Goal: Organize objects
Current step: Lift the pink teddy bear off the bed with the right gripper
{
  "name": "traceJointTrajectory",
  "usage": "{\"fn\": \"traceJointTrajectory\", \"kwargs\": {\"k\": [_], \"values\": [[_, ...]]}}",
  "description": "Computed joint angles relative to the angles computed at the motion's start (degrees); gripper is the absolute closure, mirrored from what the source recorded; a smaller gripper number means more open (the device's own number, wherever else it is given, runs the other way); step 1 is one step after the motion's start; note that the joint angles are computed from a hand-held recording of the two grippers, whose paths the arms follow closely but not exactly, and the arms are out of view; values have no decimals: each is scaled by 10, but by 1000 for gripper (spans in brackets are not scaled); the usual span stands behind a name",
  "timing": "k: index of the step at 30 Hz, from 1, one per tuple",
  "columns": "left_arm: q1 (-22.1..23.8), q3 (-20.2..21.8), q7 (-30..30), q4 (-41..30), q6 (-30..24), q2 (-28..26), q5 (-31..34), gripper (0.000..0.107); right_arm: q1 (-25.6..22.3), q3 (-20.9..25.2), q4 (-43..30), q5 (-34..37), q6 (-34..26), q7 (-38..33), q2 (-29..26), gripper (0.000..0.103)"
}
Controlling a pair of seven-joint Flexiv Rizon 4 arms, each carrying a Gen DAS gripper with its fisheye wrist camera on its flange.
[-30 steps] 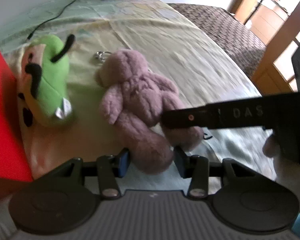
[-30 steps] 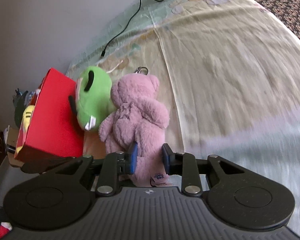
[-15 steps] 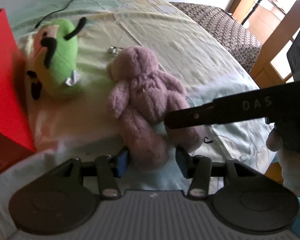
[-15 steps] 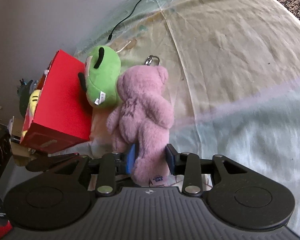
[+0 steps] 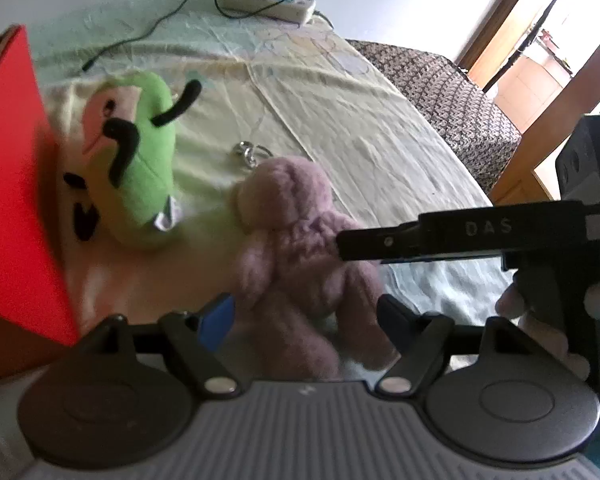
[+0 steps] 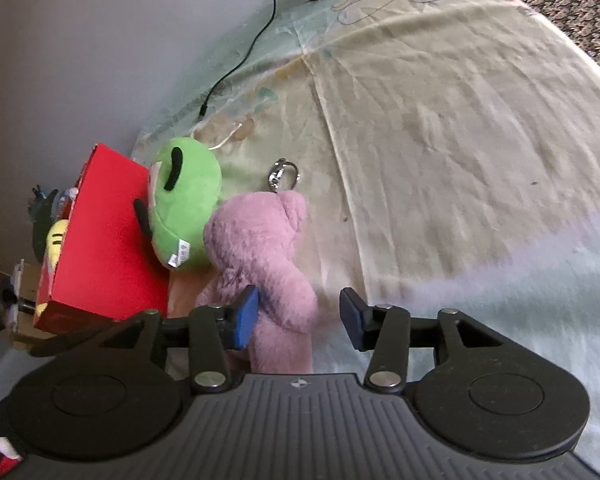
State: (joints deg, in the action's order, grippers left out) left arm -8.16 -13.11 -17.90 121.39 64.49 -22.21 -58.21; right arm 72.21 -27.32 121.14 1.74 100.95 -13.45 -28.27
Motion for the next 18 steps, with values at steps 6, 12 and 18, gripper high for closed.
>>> {"fn": "traceJointTrajectory", "kwargs": {"k": [6,12,18], "values": [[3,0,-41,-32,-8,-31,35,19,-93,95,-30,9,38,-24,-15,54],[21,-4,-76,-59,-41,-50,56,14,-214,221,-80,-5,54,-71,-39,63],[24,-8,-92,-68,-46,-60,73,13,-291,304,-107,-25,49,-89,-58,63]]}}
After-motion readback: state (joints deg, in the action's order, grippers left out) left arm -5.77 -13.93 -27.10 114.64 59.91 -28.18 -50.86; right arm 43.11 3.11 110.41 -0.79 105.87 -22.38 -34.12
